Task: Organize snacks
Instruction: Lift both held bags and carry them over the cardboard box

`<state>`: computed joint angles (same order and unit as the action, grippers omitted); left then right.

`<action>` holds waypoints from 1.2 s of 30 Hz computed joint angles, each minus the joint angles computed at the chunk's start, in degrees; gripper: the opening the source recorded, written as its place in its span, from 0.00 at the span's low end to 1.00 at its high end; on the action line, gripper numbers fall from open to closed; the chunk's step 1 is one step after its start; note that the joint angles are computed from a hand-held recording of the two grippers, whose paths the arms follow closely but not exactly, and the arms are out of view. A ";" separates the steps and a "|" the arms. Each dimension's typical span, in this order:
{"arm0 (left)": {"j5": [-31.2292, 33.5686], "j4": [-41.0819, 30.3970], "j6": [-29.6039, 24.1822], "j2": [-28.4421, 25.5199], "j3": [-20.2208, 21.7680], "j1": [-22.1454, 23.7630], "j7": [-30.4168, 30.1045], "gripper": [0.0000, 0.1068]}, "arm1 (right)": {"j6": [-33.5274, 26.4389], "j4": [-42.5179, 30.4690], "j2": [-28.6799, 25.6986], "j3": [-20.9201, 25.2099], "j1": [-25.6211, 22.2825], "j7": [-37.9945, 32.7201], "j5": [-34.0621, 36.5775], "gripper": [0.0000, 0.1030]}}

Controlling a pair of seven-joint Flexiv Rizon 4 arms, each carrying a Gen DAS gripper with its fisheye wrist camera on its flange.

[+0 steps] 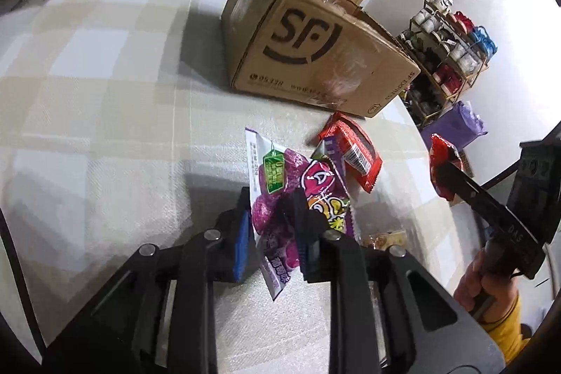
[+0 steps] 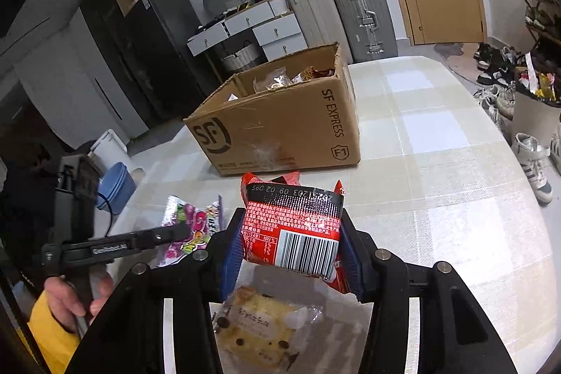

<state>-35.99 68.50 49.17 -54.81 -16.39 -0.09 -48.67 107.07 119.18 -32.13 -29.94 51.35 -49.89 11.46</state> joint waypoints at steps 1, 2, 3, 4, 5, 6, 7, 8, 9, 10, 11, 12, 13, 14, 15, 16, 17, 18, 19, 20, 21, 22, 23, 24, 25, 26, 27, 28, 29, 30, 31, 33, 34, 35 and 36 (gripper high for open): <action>-0.14 -0.08 -0.14 -0.10 -0.16 0.07 0.00 0.17 | 0.20 -0.05 0.11 0.86 -0.73 0.01 -0.15 0.48; -0.03 -0.45 -0.76 -0.24 -0.08 0.06 -0.18 0.16 | 0.38 -0.03 0.12 1.17 -0.95 0.11 0.00 0.48; 0.00 -1.01 -1.90 -0.42 0.02 0.08 -0.77 0.15 | 0.58 -0.34 0.01 2.19 -1.93 0.20 -0.10 0.48; -0.05 -1.97 -4.01 -0.82 -0.03 0.25 -1.42 0.11 | 0.76 -0.50 0.23 3.89 -3.41 0.27 -0.36 0.48; -0.27 -2.83 -5.79 -1.28 -0.24 0.49 -1.68 0.11 | 0.89 -0.57 0.10 4.14 -3.60 0.29 -0.22 0.48; -0.37 -2.63 -5.33 -1.17 -0.02 0.27 -1.90 0.11 | 0.99 -0.53 0.00 3.94 -3.42 0.14 -0.07 0.48; -0.01 -1.97 -3.46 -0.80 0.61 -0.29 -2.00 0.14 | 1.04 -0.51 -0.04 3.80 -3.26 -0.10 -0.02 0.48; 1.12 -1.86 -1.32 -0.65 2.02 -1.31 -3.05 0.31 | 1.23 -0.46 -0.05 3.70 -3.11 -0.23 0.17 0.48; 2.45 -2.66 -1.51 -1.03 2.43 -1.46 -5.02 0.43 | 1.54 -0.43 0.00 4.11 -3.42 -0.31 0.33 0.48; 0.61 -2.38 -2.39 -1.12 0.97 -0.51 -3.92 0.56 | 1.79 -0.32 0.23 4.62 -3.71 -0.43 0.48 0.48; 0.20 -2.59 -3.45 -1.22 0.47 -0.09 -4.08 0.59 | 1.78 -0.29 0.25 4.48 -3.50 -0.61 0.75 0.48; 0.49 -2.88 -3.63 -1.16 0.96 -0.41 -4.99 0.59 | 1.90 -0.23 0.25 4.39 -3.37 -0.80 0.97 0.48; 1.02 -3.14 -3.85 -1.09 1.38 -0.71 -5.44 0.61 | 2.11 -0.25 0.28 4.83 -3.72 -0.96 1.05 0.48; 1.59 -3.64 -4.31 -1.21 1.67 -0.95 -5.68 0.64 | 2.24 -0.23 0.30 5.00 -3.79 -1.06 1.31 0.48; 2.01 -3.86 -4.55 -1.18 1.82 -1.14 -5.77 0.64 | 2.23 -0.42 0.14 5.11 -3.90 -1.09 1.54 0.48; 2.19 -4.16 -5.31 -1.26 1.74 -1.17 -5.93 0.64 | 2.53 -0.43 0.20 5.78 -4.44 -1.18 1.58 0.48; 2.26 -4.45 -6.04 -1.37 1.59 -1.14 -5.92 0.64 | 2.64 -0.47 0.14 5.94 -4.55 -1.30 1.77 0.48; 2.68 -4.72 -6.16 -1.39 1.84 -1.48 -6.04 0.64 | 2.75 -0.44 0.09 5.82 -4.38 -1.41 2.10 0.48; 3.19 -4.79 -5.86 -1.35 2.20 -1.84 -6.15 0.61 | 2.90 -0.39 0.14 6.03 -4.47 -1.52 2.29 0.48; 3.53 -4.98 -6.34 -1.33 2.29 -1.98 -6.21 0.46 | 2.88 -0.46 0.21 6.42 -4.79 -1.62 2.34 0.48; 4.06 -5.62 -8.02 -1.50 2.48 -2.14 -6.50 0.37 | 2.95 -0.39 0.20 6.38 -4.69 -1.73 2.57 0.48; 4.49 -5.61 -8.12 -1.38 2.75 -2.42 -6.63 0.32 | 3.04 -0.29 0.21 6.36 -4.60 -1.85 2.78 0.48; 4.72 -4.86 -6.96 -0.93 2.79 -2.66 -6.23 0.30 | 3.23 -0.22 0.20 6.48 -4.65 -1.96 2.95 0.48; 5.61 -4.40 -5.82 -0.41 3.21 -3.21 -5.65 0.30 | 3.36 -0.24 0.20 6.84 -4.98 -2.06 3.03 0.48; 6.58 -4.03 -4.93 0.05 3.67 -3.80 -5.27 0.28 | 3.48 -0.23 0.20 7.03 -5.11 -2.13 3.21 0.48; 6.89 -3.78 -4.54 0.33 3.70 -4.00 -5.25 0.24 | 3.66 -0.20 0.17 7.12 -5.15 -2.21 3.45 0.48; 7.17 -3.56 -4.64 0.58 3.69 -4.15 -5.23 0.22 | 3.81 -0.21 0.19 7.42 -5.37 -2.31 3.57 0.48; 7.76 -3.17 -4.51 0.99 3.85 -4.41 -4.89 0.21 | 4.00 -0.18 0.23 7.66 -5.55 -2.39 3.75 0.48; 7.92 -2.36 -3.60 1.49 3.70 -4.48 -4.32 0.19 | 4.26 -0.17 0.24 7.89 -5.72 -2.46 3.99 0.48; 8.03 -1.51 -3.19 2.11 3.52 -4.45 -3.74 0.18 | 4.43 -0.17 0.27 8.02 -5.79 -2.58 4.23 0.48; 8.08 -1.07 -3.07 2.46 3.45 -4.44 -3.46 0.18 | 4.63 -0.07 0.30 7.95 -5.65 -2.70 4.62 0.48; 7.61 0.16 -2.59 3.24 2.97 -4.08 -2.73 0.16 | 4.90 0.01 0.45 8.31 -5.80 -2.94 5.08 0.48; 7.29 0.54 -2.66 3.47 2.84 -3.80 -2.50 0.16 | 5.13 0.03 0.46 8.44 -5.82 -3.03 5.39 0.48; 6.68 1.65 -1.77 3.94 2.51 -3.39 -1.96 0.16 | 5.24 0.05 0.49 8.48 -5.75 -3.14 5.71 0.48; 6.31 2.27 -1.77 4.45 2.28 -3.02 -1.42 0.16 | 5.26 0.09 0.57 8.55 -5.70 -3.27 5.96 0.48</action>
